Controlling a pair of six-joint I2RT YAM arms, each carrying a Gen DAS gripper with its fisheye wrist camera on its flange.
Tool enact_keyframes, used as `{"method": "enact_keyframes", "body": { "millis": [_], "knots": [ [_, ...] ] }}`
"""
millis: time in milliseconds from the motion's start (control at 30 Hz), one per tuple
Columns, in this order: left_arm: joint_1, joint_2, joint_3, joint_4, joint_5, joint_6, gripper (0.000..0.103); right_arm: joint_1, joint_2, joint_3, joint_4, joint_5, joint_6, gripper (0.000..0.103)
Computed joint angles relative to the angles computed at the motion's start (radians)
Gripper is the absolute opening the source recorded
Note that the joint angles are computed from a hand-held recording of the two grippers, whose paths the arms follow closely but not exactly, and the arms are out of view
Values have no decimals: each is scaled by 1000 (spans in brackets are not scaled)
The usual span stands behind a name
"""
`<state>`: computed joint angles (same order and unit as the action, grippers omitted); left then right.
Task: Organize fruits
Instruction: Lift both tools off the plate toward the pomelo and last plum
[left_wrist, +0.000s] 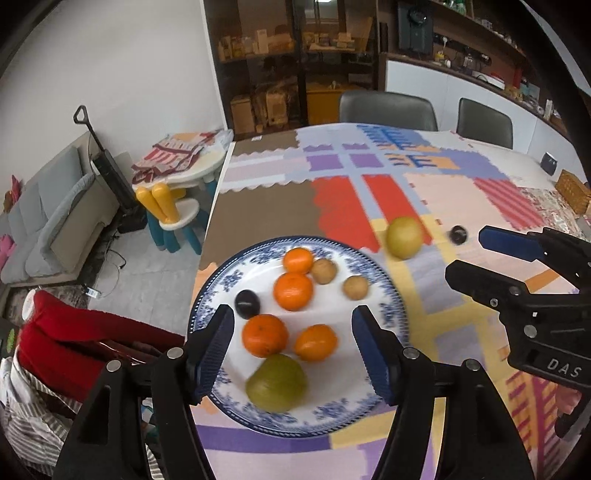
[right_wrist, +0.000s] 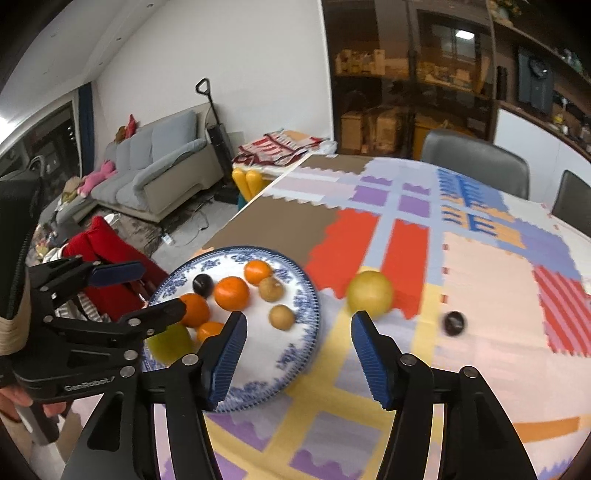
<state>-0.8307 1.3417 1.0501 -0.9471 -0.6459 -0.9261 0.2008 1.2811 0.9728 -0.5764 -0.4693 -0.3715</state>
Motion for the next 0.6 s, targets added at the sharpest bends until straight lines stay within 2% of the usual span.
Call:
{"method": "enact_keyframes", "body": {
  "millis": [300,600],
  "knots": [
    [-126,100,169,-90,-69,-88,72,-188,-64,23,-89,-90,-105,60],
    [-169,205,323,-110,-114,-22,76,-324,-30,98,-147,-131,-188,60]
  ]
}}
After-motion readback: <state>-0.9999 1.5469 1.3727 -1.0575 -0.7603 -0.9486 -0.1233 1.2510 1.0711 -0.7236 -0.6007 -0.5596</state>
